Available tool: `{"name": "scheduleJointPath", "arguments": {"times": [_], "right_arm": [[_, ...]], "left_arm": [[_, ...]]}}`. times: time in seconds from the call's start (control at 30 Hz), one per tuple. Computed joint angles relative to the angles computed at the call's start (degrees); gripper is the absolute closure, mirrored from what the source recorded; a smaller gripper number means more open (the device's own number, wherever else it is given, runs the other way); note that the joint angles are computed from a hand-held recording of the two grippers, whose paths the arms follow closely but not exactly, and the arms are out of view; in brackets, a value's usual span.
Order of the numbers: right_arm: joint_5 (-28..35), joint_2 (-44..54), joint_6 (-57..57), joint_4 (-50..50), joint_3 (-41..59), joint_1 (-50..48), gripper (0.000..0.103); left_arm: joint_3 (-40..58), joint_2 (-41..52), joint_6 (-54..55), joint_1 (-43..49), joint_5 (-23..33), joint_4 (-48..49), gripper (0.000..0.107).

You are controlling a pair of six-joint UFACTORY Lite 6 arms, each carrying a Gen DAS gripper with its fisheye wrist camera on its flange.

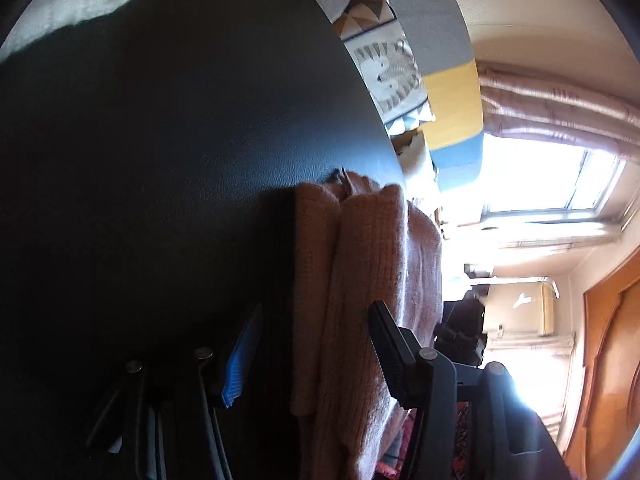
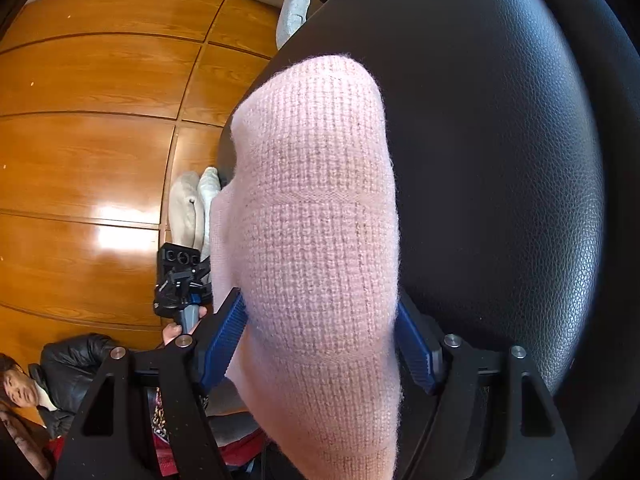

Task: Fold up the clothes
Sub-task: 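Grasp the folded pink sweater from both sides with both grippers, then lift the folded sweater off the ottoman with both grippers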

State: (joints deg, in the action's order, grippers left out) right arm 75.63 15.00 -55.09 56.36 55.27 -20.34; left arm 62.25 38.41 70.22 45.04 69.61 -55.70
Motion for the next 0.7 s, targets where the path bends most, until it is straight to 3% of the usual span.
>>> {"name": "scheduleJointPath", "arguments": {"times": [0.43, 0.63, 0.7], "right_arm": [[2.7, 5.0, 2.8, -3.5, 6.6, 0.3, 0.028], [1.8, 3.3, 2.7, -2.5, 4.6, 1.2, 0.028], [1.8, 3.2, 2.7, -2.4, 4.3, 1.2, 0.028]], "left_arm": [[7.4, 7.2, 1.2, -6.8, 4.9, -2.5, 0.053], [13.6, 17.1, 1.4, -2.4, 15.4, -7.0, 0.059], [14.4, 17.7, 1.2, -2.9, 15.7, -6.9, 0.06]]}}
